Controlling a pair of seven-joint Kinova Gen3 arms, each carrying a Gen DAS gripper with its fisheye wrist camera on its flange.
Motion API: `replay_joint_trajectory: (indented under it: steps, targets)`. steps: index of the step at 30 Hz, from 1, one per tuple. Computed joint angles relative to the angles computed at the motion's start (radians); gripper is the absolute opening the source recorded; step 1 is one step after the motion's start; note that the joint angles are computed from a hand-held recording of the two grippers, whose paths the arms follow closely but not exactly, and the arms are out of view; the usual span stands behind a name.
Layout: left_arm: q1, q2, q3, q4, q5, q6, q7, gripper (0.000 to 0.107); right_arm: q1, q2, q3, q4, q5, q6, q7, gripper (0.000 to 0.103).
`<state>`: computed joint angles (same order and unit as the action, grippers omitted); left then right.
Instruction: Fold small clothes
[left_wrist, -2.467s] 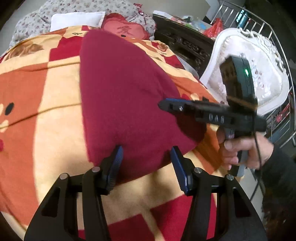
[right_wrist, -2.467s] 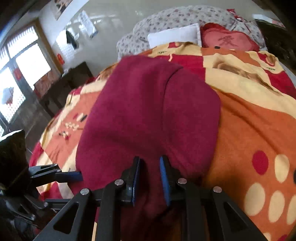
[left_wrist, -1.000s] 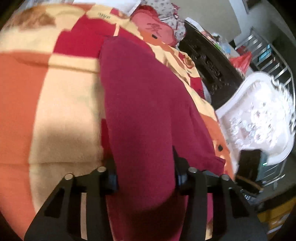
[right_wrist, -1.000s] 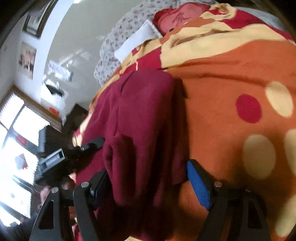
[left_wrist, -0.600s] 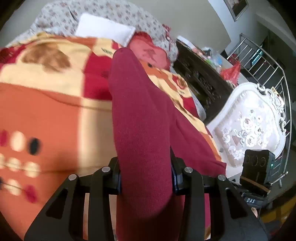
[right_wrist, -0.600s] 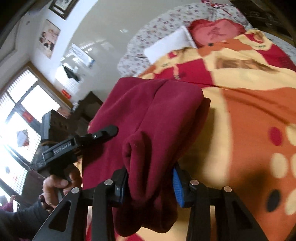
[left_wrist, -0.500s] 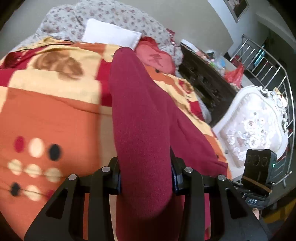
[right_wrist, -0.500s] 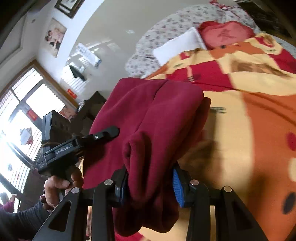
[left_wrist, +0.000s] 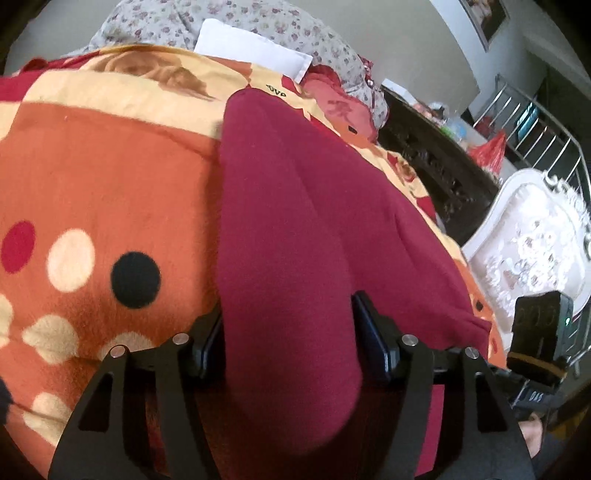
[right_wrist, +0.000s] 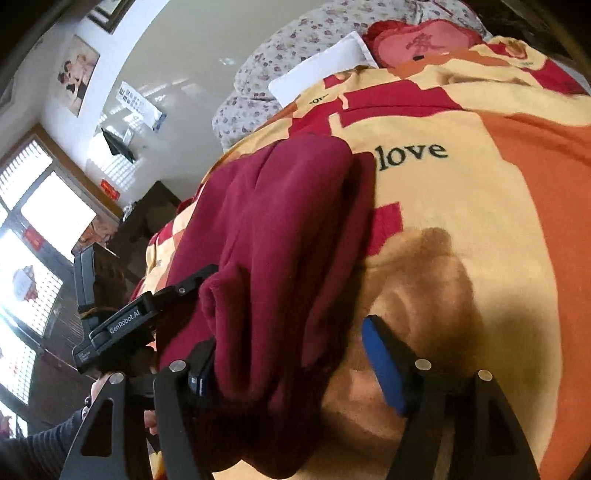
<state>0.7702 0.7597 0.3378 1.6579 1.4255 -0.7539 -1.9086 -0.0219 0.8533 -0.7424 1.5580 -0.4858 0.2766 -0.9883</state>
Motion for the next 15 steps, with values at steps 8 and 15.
replay_joint_trajectory:
  steps: [8,15]
  targets:
    - [0.012,-0.017,-0.034,0.063,-0.102,0.022,0.156,0.066,-0.087,-0.098,0.101,0.035,0.028,-0.042,-0.104,0.069]
    - [0.109,-0.034,-0.064,0.148,-0.172,-0.082,0.362,0.065,-0.19,-0.35,0.143,0.219,0.179,-0.243,-0.066,0.053]
